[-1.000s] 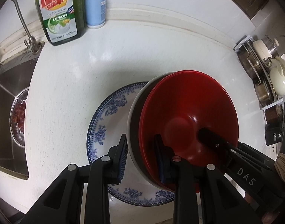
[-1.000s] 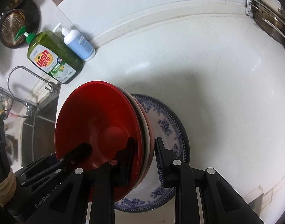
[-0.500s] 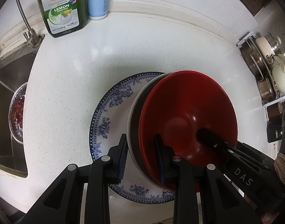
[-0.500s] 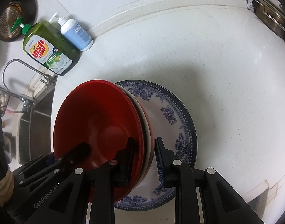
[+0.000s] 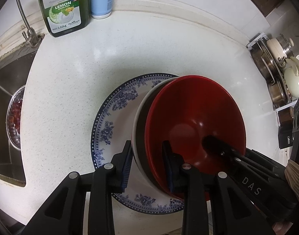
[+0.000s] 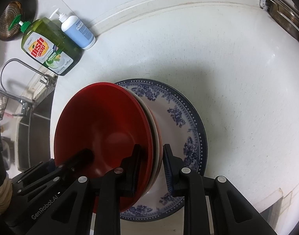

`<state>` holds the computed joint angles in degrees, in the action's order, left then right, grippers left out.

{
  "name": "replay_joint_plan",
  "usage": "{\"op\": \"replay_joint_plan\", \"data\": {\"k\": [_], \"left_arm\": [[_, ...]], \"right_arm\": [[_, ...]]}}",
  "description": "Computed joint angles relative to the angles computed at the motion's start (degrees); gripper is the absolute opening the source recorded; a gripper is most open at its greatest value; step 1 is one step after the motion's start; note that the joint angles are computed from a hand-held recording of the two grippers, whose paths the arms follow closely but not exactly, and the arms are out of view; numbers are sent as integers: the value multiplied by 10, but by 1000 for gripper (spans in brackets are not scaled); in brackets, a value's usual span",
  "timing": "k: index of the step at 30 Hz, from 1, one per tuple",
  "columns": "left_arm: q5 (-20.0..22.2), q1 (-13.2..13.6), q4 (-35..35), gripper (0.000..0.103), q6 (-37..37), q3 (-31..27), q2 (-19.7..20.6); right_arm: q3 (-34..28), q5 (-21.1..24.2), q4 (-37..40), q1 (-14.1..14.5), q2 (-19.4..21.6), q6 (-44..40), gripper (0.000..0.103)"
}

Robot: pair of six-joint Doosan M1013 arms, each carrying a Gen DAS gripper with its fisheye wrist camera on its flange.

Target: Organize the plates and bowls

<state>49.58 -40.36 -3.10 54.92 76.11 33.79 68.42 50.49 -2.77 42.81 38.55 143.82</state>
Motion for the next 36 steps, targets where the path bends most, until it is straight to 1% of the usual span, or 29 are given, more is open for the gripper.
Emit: {"op": "replay_joint_plan", "data": {"k": [3, 6, 7, 8, 10, 11, 13, 15, 17, 18, 20, 22, 23, 24, 25, 26, 30, 31, 36], "left_arm": [[-7, 1, 0, 36, 7, 3, -2], [-6, -2, 27, 46, -8, 2, -2], [-8, -3, 41, 48, -17, 4, -4], [-11, -5, 60, 49, -30, 6, -7], [-19, -7, 91, 57, -48, 13, -12], [-25, -11, 117, 59, -65, 19, -18], [-41, -17, 164, 69, -97, 32, -28], [-50, -27, 233, 76, -150, 45, -40], [-56, -39, 293, 81, -196, 60, -51], [-56, -42, 311, 84, -211, 63, -54], [-64, -53, 359, 85, -258, 79, -67], [-59, -63, 409, 87, -313, 90, -75], [-58, -70, 439, 89, -342, 97, -80], [-55, -77, 464, 93, -366, 104, -85], [-52, -84, 486, 95, -386, 110, -90], [-49, -91, 508, 95, -405, 117, -95], [-9, -126, 586, 98, -479, 138, -107], [0, -134, 599, 101, -495, 143, -110], [21, -171, 643, 102, -578, 176, -130]], "right_arm": [[2, -3, -8, 1, -1, -3, 26], [3, -6, -25, 4, -3, 1, 26], [1, -1, -42, 6, -4, 8, 32], [0, 3, -52, 7, -4, 15, 41], [4, 7, -89, 13, -9, 45, 48], [8, 5, -100, 15, -13, 55, 49], [15, 2, -122, 19, -20, 72, 49], [22, 2, -154, 25, -28, 93, 52], [33, 8, -214, 38, -38, 136, 61], [37, 8, -232, 42, -41, 150, 62], [53, 0, -282, 52, -53, 186, 70], [70, -7, -334, 62, -64, 228, 72], [76, -6, -357, 66, -68, 245, 72], [84, -4, -382, 72, -73, 264, 72], [95, -3, -411, 78, -81, 284, 73], [96, 0, -424, 81, -82, 292, 76], [132, 1, -494, 99, -106, 335, 80], [144, 1, -510, 104, -114, 342, 81], [197, 4, -576, 131, -148, 394, 85]]}}
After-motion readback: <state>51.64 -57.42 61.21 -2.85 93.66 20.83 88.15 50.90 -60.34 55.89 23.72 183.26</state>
